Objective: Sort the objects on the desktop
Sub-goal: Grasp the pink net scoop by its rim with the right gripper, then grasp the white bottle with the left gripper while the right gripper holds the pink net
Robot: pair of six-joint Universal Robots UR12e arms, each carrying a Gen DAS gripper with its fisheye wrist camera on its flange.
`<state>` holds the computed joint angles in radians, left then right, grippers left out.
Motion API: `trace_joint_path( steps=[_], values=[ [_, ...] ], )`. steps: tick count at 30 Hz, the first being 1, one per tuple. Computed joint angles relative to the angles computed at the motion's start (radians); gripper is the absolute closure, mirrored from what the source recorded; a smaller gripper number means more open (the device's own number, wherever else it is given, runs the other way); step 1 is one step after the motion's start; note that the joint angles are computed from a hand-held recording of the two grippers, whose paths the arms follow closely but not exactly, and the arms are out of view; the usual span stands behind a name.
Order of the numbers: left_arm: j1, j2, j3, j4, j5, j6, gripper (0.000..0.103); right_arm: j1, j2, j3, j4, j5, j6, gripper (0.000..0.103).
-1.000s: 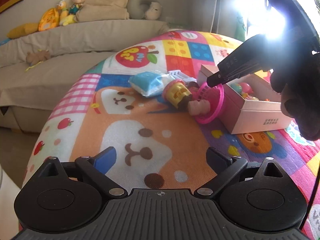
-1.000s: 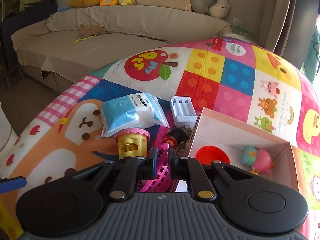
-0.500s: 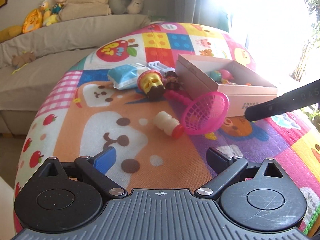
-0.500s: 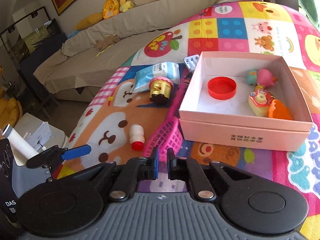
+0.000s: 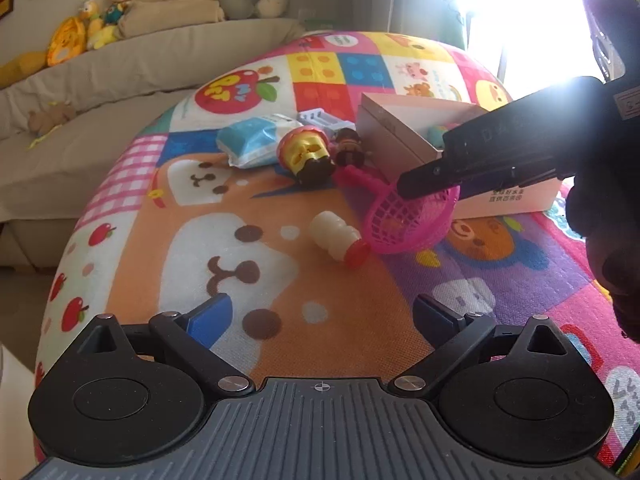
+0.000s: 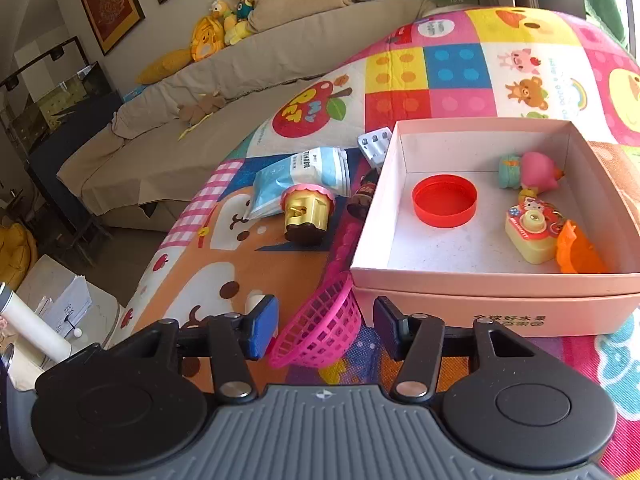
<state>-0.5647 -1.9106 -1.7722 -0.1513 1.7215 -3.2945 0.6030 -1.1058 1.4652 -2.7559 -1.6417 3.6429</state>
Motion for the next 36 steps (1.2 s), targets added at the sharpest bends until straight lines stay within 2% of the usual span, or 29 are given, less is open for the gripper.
trace_joint_path(
  steps=[3,4,8,10,12,14,17,19,21,23,25,27,33,35,36],
  values=[
    [0.005,0.004,-0.004,-0.001,0.027,-0.013,0.003,-0.005,0.012,-0.013,0.043,0.045,0.000,0.078],
    [0.007,0.004,-0.003,-0.002,0.036,-0.020,0.003,-0.009,0.010,-0.004,0.046,0.082,0.001,0.082],
    [0.016,0.003,0.003,-0.012,0.051,-0.047,0.003,-0.014,-0.016,0.042,0.034,0.151,-0.003,0.091],
    [0.019,0.001,0.006,-0.005,0.049,-0.048,0.003,-0.016,-0.037,0.073,0.027,0.172,-0.013,0.093],
    [0.019,-0.005,0.012,-0.001,0.053,-0.043,0.003,-0.012,-0.057,0.104,0.020,0.169,-0.039,0.093],
    [0.017,-0.015,0.025,-0.004,0.067,-0.039,0.003,-0.001,-0.076,0.131,0.021,0.122,-0.069,0.092],
    [0.014,-0.033,0.050,-0.015,0.085,-0.025,0.003,0.012,-0.101,0.170,0.001,0.039,-0.075,0.087],
    [0.011,-0.050,0.072,-0.025,0.096,-0.004,0.003,0.016,-0.117,0.198,-0.033,-0.008,-0.058,0.073],
    [0.005,-0.066,0.094,-0.041,0.119,0.016,0.003,0.023,-0.125,0.221,-0.078,-0.076,-0.044,0.040],
    [0.000,-0.079,0.110,-0.050,0.145,0.035,0.003,0.029,-0.128,0.233,-0.096,-0.145,-0.031,0.029],
    [-0.005,-0.089,0.120,-0.057,0.179,0.057,0.003,0.026,-0.133,0.244,-0.102,-0.168,-0.007,0.027],
    [-0.007,-0.094,0.123,-0.058,0.213,0.070,0.003,0.023,-0.135,0.254,-0.111,-0.183,0.019,0.020],
    [-0.002,-0.092,0.121,-0.073,0.311,0.062,0.003,0.022,-0.134,0.280,-0.176,-0.251,0.093,0.007],
    [0.007,-0.083,0.113,-0.077,0.290,0.046,0.003,0.030,-0.125,0.282,-0.196,-0.315,0.131,0.002],
    [0.015,-0.074,0.105,-0.073,0.253,0.035,0.003,0.031,-0.124,0.284,-0.199,-0.328,0.143,0.001]
  ],
)
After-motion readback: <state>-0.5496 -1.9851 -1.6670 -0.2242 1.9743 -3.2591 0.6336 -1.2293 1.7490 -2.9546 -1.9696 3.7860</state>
